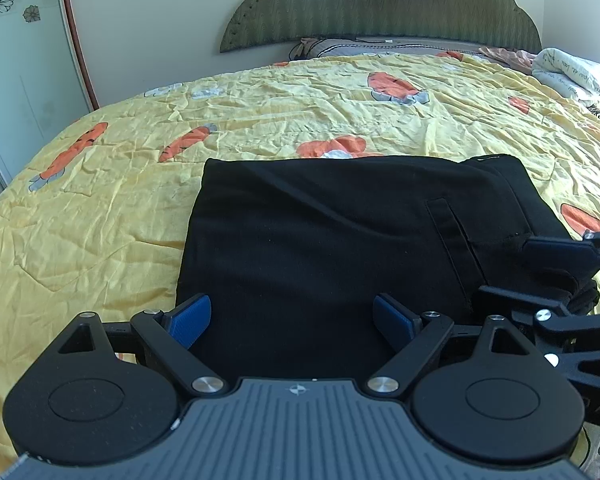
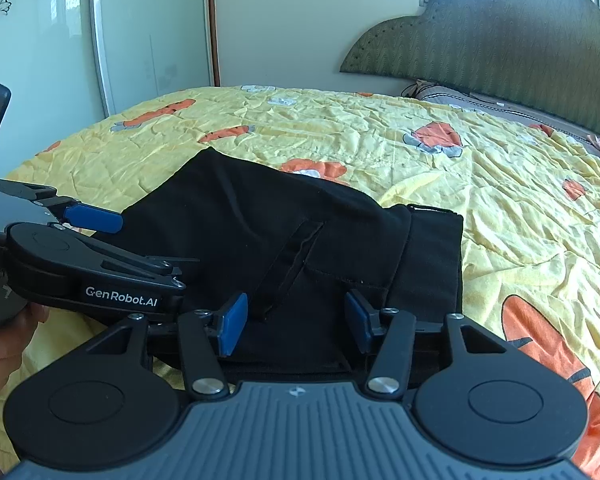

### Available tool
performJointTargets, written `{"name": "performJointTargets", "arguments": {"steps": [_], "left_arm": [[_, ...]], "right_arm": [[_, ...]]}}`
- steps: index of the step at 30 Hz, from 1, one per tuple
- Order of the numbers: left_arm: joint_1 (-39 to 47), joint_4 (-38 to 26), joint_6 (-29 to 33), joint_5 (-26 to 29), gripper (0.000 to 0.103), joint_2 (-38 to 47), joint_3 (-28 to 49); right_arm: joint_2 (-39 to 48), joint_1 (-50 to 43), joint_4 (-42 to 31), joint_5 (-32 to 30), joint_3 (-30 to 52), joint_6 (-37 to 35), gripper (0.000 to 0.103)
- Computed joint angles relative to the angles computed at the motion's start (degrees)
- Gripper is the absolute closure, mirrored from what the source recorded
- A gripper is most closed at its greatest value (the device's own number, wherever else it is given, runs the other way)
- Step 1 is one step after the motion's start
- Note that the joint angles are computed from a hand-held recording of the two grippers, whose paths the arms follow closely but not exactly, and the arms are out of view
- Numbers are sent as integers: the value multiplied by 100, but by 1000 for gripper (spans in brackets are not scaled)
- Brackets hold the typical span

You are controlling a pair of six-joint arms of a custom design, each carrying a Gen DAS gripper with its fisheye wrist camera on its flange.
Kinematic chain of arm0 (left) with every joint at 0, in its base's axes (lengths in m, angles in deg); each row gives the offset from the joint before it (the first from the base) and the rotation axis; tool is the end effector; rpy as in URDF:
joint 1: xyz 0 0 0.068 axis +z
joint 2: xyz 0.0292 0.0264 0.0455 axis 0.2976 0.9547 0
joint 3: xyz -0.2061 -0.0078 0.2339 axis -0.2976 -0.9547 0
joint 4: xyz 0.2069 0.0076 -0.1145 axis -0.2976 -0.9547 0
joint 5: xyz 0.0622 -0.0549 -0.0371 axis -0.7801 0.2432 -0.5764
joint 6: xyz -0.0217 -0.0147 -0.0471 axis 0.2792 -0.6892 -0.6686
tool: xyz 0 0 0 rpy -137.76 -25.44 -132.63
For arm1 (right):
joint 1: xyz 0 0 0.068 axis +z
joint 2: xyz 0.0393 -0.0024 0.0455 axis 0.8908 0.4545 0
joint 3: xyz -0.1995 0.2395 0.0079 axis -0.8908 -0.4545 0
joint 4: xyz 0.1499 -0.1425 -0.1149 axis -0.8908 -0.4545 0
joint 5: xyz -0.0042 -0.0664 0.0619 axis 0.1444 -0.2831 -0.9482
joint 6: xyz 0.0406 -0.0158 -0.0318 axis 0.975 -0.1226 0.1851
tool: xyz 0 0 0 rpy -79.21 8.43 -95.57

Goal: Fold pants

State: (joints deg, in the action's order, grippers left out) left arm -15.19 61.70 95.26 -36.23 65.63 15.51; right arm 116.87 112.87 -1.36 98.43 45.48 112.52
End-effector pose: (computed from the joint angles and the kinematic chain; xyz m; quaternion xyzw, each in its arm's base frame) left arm 0.2281 -0.1445 0.0889 0.3227 0.8592 -0.0714 0.3906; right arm 0.1324 0.1186 0.0788 0.0877 0.8853 -0.0263 0.4559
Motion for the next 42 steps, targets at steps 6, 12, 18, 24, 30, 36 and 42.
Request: {"name": "performJointTargets", "arguments": {"steps": [6,12,18,24,30,36,42], "left_arm": [[8,14,12,4,13,3,-7],[-2,-26,-20,4,13,-15,-2],[18,-5,-8,21,13,5,-2],[23,-45,-17,7,13,-15,18],[16,-58,-73,-14,12,-11,24],[19,-8,-86,-18,12,3,2],[106,-86,-84,146,12,-87,9]], "right_arm": [[-668,71,-497,508,91,-196,50],[-142,-314,-61,-65,108,-292,50],[-15,-200,-44,-96,72,-160,50],[-60,-144,-220,-34,133,-119,50],[-8,-157,-102,-42,98,-123,50],[87,-171,117,-60,18,-97,46],[116,-107,239,34,-53,-67,46]]}}
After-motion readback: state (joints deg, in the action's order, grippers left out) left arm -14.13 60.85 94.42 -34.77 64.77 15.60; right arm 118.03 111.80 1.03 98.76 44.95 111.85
